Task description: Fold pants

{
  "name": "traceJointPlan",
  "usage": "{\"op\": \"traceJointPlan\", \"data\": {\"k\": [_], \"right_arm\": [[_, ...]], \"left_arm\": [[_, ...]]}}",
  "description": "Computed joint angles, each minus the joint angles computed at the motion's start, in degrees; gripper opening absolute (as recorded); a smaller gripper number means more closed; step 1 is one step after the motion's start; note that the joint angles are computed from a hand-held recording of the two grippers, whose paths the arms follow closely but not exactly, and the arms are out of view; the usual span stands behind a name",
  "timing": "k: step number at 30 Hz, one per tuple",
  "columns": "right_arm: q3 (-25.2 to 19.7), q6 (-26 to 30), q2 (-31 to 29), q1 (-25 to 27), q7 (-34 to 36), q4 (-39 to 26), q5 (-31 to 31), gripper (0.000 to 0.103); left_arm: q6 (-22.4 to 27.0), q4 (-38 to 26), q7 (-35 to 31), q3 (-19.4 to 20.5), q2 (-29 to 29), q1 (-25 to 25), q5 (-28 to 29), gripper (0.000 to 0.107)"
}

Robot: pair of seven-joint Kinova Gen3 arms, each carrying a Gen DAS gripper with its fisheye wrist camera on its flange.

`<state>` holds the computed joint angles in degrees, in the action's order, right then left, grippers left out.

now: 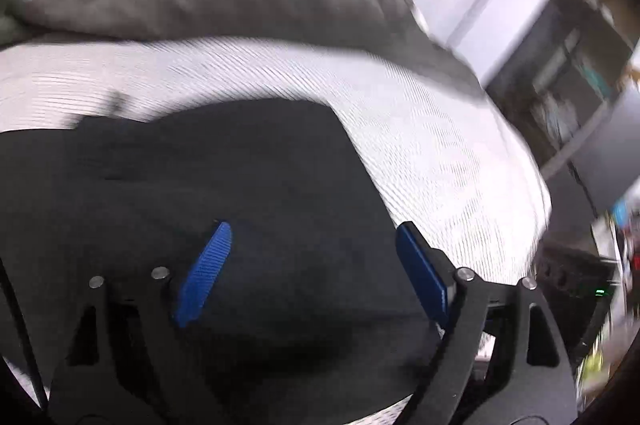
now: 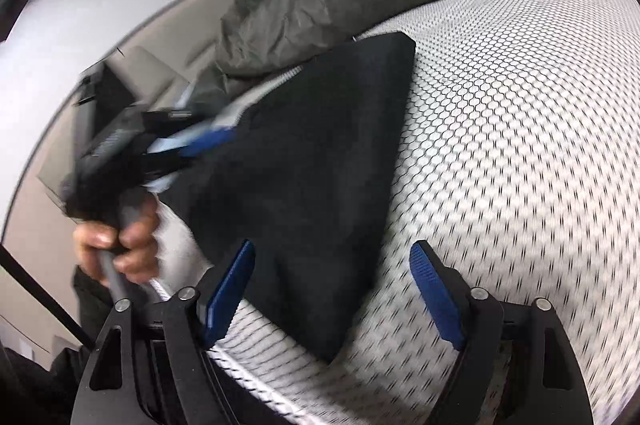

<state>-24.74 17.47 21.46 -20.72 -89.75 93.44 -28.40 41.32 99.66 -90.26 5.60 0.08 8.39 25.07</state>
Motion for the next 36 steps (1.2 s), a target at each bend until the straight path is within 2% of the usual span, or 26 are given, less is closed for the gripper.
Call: {"op": "traceJointPlan", "data": {"k": [1,3,5,6,7,9,12,14,16,18,20,22,23,24,25,28,30,33,35,36], "right_arm": [[-2.7,-1.4,-0.1,2.0,1.8,1.2,-2.3,0.070],[-5.8,-1.4,0.2,4.7,4.1,1.8,-5.4,0.068],[-4.7,0.2,1.2,4.2,2.6,0.7,-4.8,0.045],[-2.5,1.5,1.5,2.8,0.4,-0.1,-4.1,0.024],[-0.9,3.0,2.0,1.9,-0.9,-0.8,-4.1,0.019],[-0.9,3.5,2.1,2.3,-0.9,-0.3,-6.2,0.013],[-1.3,2.2,0.2,2.3,-0.4,2.2,-6.9,0.012],[0.2,1.4,-1.6,0.6,-1.7,3.4,-5.8,0.019],[1.0,2.2,-2.7,-0.2,-2.6,3.8,-5.2,0.037],[0.0,0.8,-4.0,0.6,-1.6,5.3,-6.1,0.051],[0.5,-0.1,-4.7,-0.3,-2.3,6.3,-5.9,0.051],[3.5,0.7,-4.7,-3.2,-5.4,5.6,-3.5,0.051],[5.1,0.9,-4.0,-5.0,-7.4,4.6,-1.9,0.051],[6.0,0.8,-3.4,-6.1,-9.3,3.8,-0.2,0.036],[6.6,0.7,-3.4,-6.2,-10.4,4.1,0.7,0.010],[8.5,-0.8,-3.9,-8.7,-15.1,5.1,3.3,0.003],[8.8,-0.5,-5.3,-10.0,-17.6,6.1,6.0,0.003],[8.4,2.7,-6.1,-10.9,-19.5,5.6,8.5,0.003],[11.2,4.9,-6.9,-14.2,-23.4,4.8,12.9,0.004],[12.5,5.5,-7.6,-15.7,-25.1,4.6,15.2,0.009]], "left_arm": [[2.1,-2.4,1.1,0.2,2.2,1.1,-1.0,0.074],[5.6,-7.3,2.1,2.5,7.3,0.8,-2.2,0.056],[7.5,-10.7,6.3,1.5,11.2,2.7,-4.5,0.046],[7.6,-11.4,7.7,1.3,12.4,3.0,-4.9,0.041],[6.9,-11.6,8.4,1.8,13.3,2.1,-4.4,0.040],[5.9,-11.5,8.4,2.1,13.9,0.6,-2.3,0.036],[6.1,-11.1,7.1,2.8,13.9,-1.7,1.1,0.035],[6.6,-10.4,7.3,2.8,12.7,-1.4,0.7,0.035],[7.6,-9.8,6.0,3.1,11.4,-1.6,1.1,0.036],[7.3,-7.9,2.0,3.7,9.2,-1.4,3.0,0.036],[6.6,-7.1,-0.2,5.1,7.7,-0.3,2.4,0.036],[5.6,-7.7,0.6,4.0,8.1,4.1,-1.5,0.036],[6.2,-8.8,2.1,3.2,9.2,6.0,-3.7,0.036],[6.5,-9.5,4.4,3.0,10.1,6.9,-5.1,0.036],[6.4,-9.8,6.0,3.0,11.1,6.8,-5.5,0.036],[5.4,-8.3,6.3,4.7,10.9,3.5,-2.4,0.031],[4.6,-7.9,6.8,3.8,10.2,4.2,-2.5,0.031],[2.0,-6.6,10.0,3.6,9.9,5.9,-5.6,0.031],[1.6,-5.6,10.7,3.7,8.5,6.0,-5.8,0.032],[1.4,-4.7,10.0,3.1,7.7,5.3,-4.9,0.032]]}}
